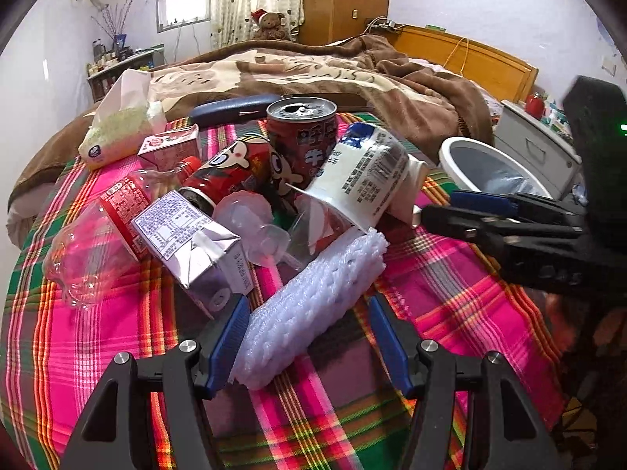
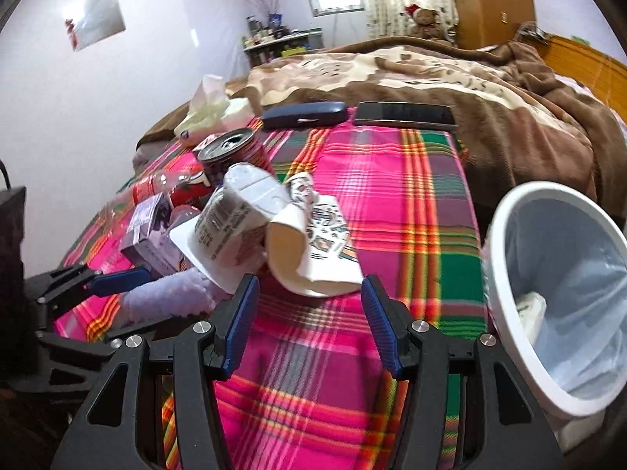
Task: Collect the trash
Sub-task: 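Grasp the brown-patterned paper cup with the right tool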
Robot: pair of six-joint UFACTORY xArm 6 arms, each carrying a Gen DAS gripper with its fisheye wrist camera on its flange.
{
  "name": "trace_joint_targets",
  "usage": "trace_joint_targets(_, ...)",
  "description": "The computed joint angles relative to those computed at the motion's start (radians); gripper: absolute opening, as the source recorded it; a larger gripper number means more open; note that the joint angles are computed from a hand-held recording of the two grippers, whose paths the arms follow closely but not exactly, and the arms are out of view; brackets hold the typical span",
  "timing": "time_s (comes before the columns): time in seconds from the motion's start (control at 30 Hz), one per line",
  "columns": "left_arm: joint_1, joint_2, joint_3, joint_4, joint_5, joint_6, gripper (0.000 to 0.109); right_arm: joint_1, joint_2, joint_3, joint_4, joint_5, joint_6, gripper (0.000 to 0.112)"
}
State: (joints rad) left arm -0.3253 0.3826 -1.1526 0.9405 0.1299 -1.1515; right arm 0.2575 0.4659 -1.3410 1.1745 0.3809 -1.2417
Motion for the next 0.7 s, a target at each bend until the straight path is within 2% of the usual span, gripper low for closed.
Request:
trace_joint_targets(0.23,0.003,-0.024,0.056,-0.168,-0.081,0.133,0.063,0.010,0.047,-0.063,-0.091,-0.003,0.092,0.056)
trace_joint_targets(0.33,-0.005,-0.027,0.059,-0.228,-0.079,0.185,0.063,0.018,0.077,-0.097,-0.164,-0.005,0.149,0.056)
trace_joint_targets(0.47,0.002,-0.031,0.053,-0.179,-0.063,0.155,0.063,0.026,0.092,-0.106,-0.181,-0.028,0.167,0.055)
trace_joint_targets(0.53,0.001,-0.028,0.036,-0.140,-0.022,0.133,0.063,0.020,0.092,-0.107,-0.168,-0.012,0.164,0.047)
trace_joint_targets(0.57,0.001,-0.026,0.028,-0.113,0.000,0.117,0.063,0.019,0.095,-0.111,-0.175,-0.011,0.172,0.036)
trace_joint_targets(0.6,0.002,-0.025,0.023,-0.097,0.006,0.107,0.063,0.017,0.091,-0.107,-0.165,-0.011,0.163,0.029)
trace_joint_targets(0.7,0.011,-0.021,0.019,-0.114,-0.003,0.130,0.063,0.014,0.085,-0.106,-0.142,-0.001,0.139,0.022)
